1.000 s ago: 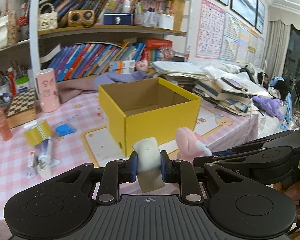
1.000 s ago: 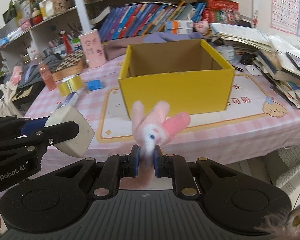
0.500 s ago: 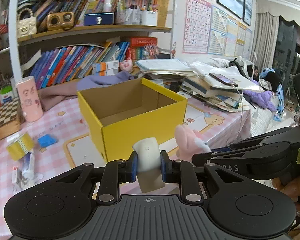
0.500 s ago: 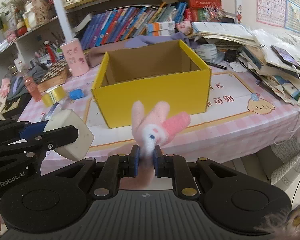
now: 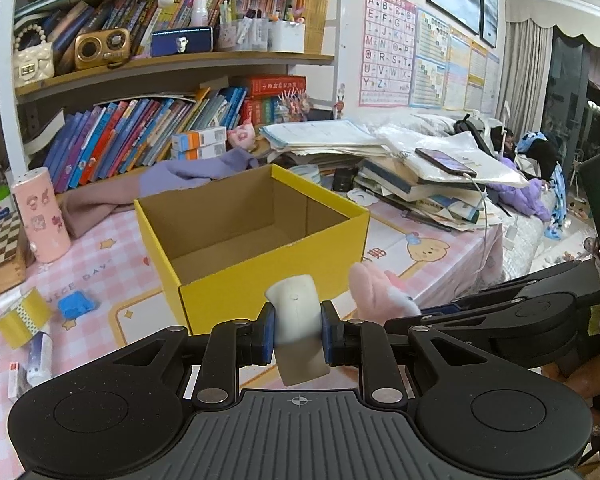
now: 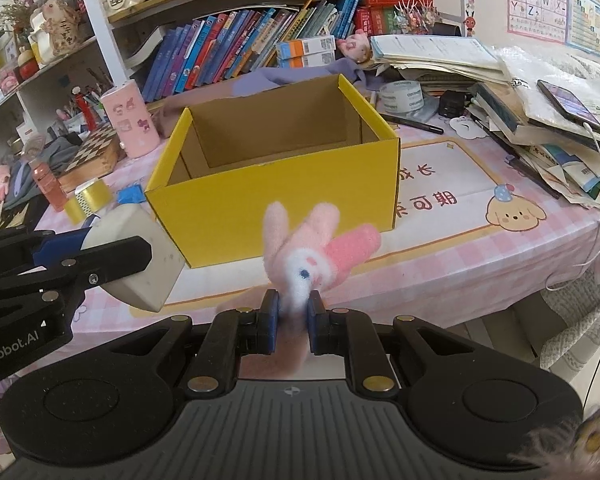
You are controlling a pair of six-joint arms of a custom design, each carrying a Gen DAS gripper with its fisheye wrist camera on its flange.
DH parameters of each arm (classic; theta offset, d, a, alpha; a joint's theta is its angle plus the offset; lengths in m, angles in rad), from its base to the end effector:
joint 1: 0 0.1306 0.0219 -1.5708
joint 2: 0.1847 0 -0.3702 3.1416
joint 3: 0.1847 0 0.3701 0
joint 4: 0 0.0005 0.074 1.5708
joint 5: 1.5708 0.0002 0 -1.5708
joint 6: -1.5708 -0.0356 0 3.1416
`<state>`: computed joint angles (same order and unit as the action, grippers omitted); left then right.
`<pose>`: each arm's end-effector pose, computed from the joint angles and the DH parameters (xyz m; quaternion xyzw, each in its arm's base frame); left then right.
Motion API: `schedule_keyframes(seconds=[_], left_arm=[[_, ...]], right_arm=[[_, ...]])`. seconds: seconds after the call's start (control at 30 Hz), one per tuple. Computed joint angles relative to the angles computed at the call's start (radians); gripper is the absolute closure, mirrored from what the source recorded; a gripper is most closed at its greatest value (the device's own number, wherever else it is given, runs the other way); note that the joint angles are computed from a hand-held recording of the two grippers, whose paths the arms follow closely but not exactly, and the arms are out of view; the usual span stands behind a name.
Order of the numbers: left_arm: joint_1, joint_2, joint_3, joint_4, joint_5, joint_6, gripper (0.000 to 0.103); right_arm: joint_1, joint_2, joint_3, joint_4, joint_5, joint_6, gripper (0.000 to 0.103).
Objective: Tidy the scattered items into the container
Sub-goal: 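Carry the bunny plush and white charger up toward the yellow box with both tools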
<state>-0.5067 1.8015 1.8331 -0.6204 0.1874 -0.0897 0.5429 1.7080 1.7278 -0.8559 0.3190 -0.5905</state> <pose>0.5489 -0.3128 0.4203 0.3001 0.8263 -0.1779 0.4422 0.5036 0.2903 0.4090 0.0790 0.9198 0.0653 0.3787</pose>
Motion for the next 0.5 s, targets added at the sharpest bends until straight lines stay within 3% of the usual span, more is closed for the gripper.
schedule_keyframes(seconds=[0.23,0.5], left_arm=[[-0.006,0.039,0.061,0.031,-0.013,-0.007,0.082],[-0.004,0.113,0.179,0.049,-0.046,0.003,0.082]], right_arm=[[-0.028,0.002,0.014,0.076,0.021,0.072,0.089],[-0.074,0.060,0.113,0.139,-0.012,0.206,0.089]])
